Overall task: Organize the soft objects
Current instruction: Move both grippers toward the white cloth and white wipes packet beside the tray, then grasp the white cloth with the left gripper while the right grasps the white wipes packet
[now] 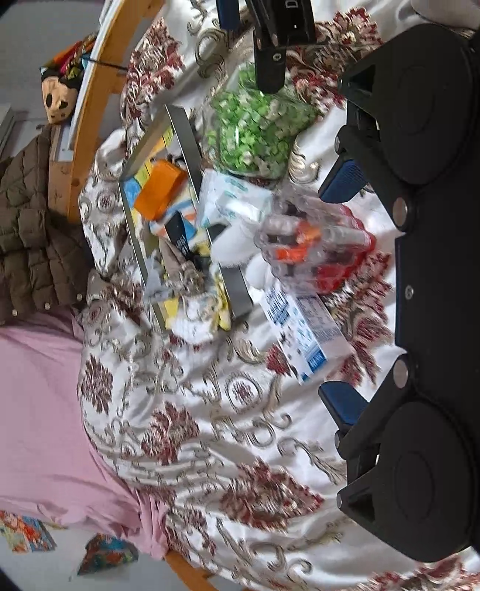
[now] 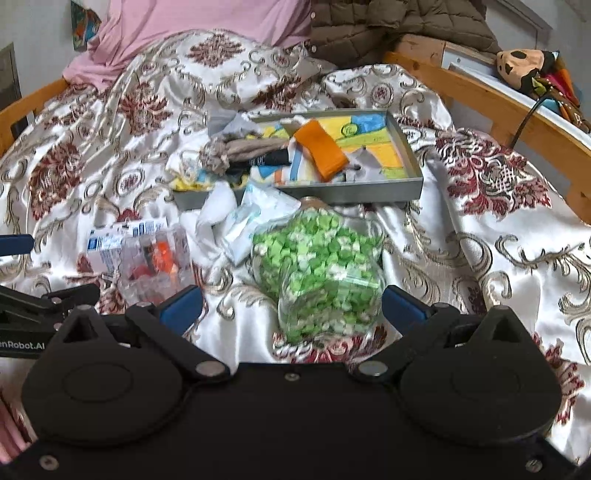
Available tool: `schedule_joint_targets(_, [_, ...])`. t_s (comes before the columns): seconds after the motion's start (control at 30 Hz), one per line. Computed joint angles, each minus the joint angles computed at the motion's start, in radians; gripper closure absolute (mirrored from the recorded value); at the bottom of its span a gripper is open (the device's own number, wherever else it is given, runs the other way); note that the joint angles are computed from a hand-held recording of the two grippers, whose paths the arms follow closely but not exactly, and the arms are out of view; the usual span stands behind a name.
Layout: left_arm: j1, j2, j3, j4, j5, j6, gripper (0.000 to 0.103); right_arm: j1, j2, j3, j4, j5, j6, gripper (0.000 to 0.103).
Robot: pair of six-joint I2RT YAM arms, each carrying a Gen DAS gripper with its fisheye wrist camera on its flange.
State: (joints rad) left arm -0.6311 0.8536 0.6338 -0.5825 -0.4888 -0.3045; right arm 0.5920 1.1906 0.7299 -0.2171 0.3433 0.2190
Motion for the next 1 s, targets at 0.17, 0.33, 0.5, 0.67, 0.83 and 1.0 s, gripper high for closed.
schedule_joint_targets(0.17, [0.145, 0.027, -0.027, 0.171, 0.185, 0.167, 0.001, -0.059, 0.062, 0.024, 0.075, -0.033, -0.059, 0.001])
schedule_joint_targets(0.33, [0.233, 0.094, -0.059, 0.351, 0.284, 0.323, 0.001, -0.105, 0.142, 0.064, 0.168, -0.037, -0.148, 0.001])
schedule_joint_targets(0.5, [0.326, 0.213, -0.026, 0.465, 0.421, 0.407, 0.001, -0.158, 0.27, 0.136, 0.265, -0.083, -0.279, 0.001])
schedule_joint_targets(0.67, [0.421, 0.349, 0.022, 0.557, 0.568, 0.412, 0.001, -0.161, 0.389, 0.232, 0.277, -0.099, -0.41, 0.001])
schedule_joint_targets(0.83, [0.507, 0.51, 0.101, 0.615, 0.731, 0.392, 0.004, -0.144, 0.481, 0.301, 0.324, -0.089, -0.541, 0.001])
schedule_joint_targets(1.0, [0.572, 0.662, 0.211, 0.602, 0.874, 0.314, 0.008, -0.133, 0.555, 0.397, 0.276, -0.144, -0.572, 0.001])
